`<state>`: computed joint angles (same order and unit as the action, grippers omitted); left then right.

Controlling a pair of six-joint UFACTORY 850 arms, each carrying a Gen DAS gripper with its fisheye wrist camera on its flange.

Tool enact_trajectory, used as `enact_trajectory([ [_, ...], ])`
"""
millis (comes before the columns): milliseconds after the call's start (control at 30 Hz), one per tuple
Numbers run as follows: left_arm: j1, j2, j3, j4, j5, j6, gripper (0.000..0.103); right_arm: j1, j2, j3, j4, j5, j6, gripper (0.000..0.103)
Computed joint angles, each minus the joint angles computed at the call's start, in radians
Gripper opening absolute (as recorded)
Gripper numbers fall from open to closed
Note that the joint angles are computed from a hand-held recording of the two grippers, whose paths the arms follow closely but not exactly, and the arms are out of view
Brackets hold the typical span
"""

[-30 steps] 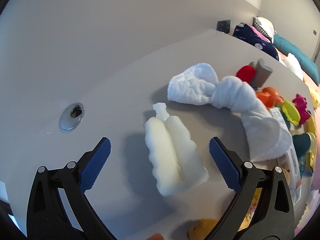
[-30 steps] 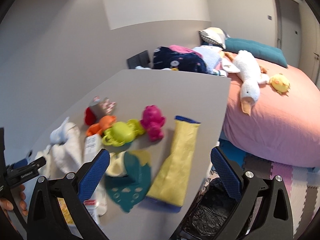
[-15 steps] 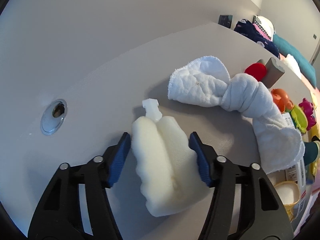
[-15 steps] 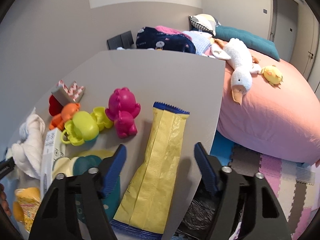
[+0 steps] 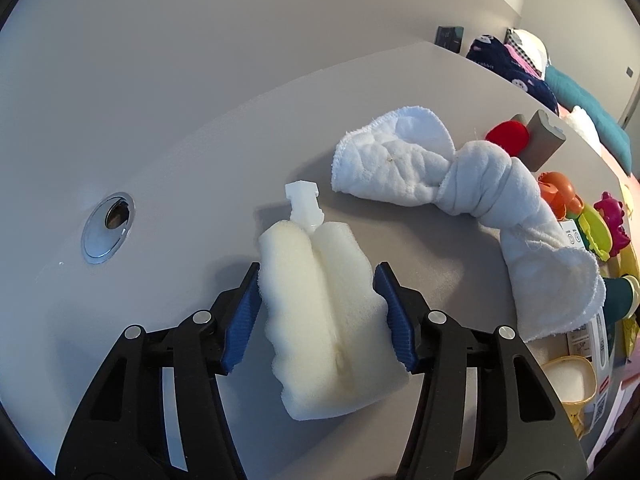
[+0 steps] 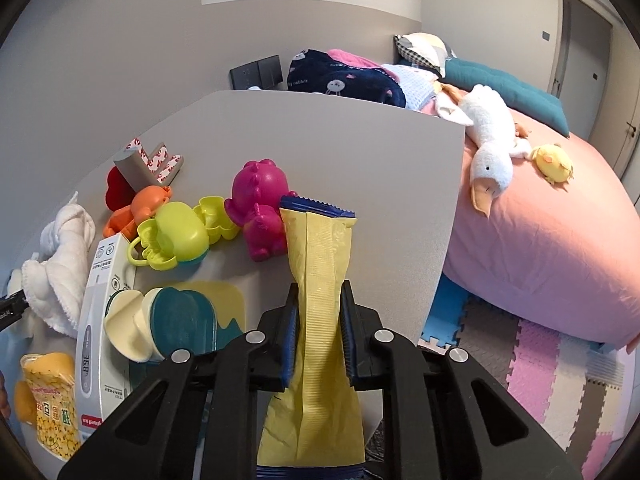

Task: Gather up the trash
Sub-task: 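Grasp the white foam block with the left tool while the right tool grasps the yellow paper bag, then carry the foam block and yellow bag with both tools over the trash bin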

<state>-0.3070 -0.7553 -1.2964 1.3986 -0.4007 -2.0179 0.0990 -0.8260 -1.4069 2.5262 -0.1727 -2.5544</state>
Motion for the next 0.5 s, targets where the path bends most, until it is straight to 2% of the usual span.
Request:
enact_trajectory([
  [67,-0.004,0.004,0.009,0.068,0.002,-0.050,0.040,-0.005,0.008,0.010,-0.023,-0.009,0.033,0.019],
  [200,-0.013,0.003,0.010,0.155,-0.002,-0.112,0.029,-0.018,0.027,0.033,-0.057,-0.031,0.075,0.019],
  [367,-0.035,0.042,0.043,0.238,-0.030,-0.181,0.023,-0.032,0.064,0.076,-0.119,-0.068,0.129,0.019],
  [500,-0.059,0.062,0.045,0.199,-0.068,-0.150,0.023,-0.040,0.088,0.101,-0.135,-0.086,0.139,0.019],
])
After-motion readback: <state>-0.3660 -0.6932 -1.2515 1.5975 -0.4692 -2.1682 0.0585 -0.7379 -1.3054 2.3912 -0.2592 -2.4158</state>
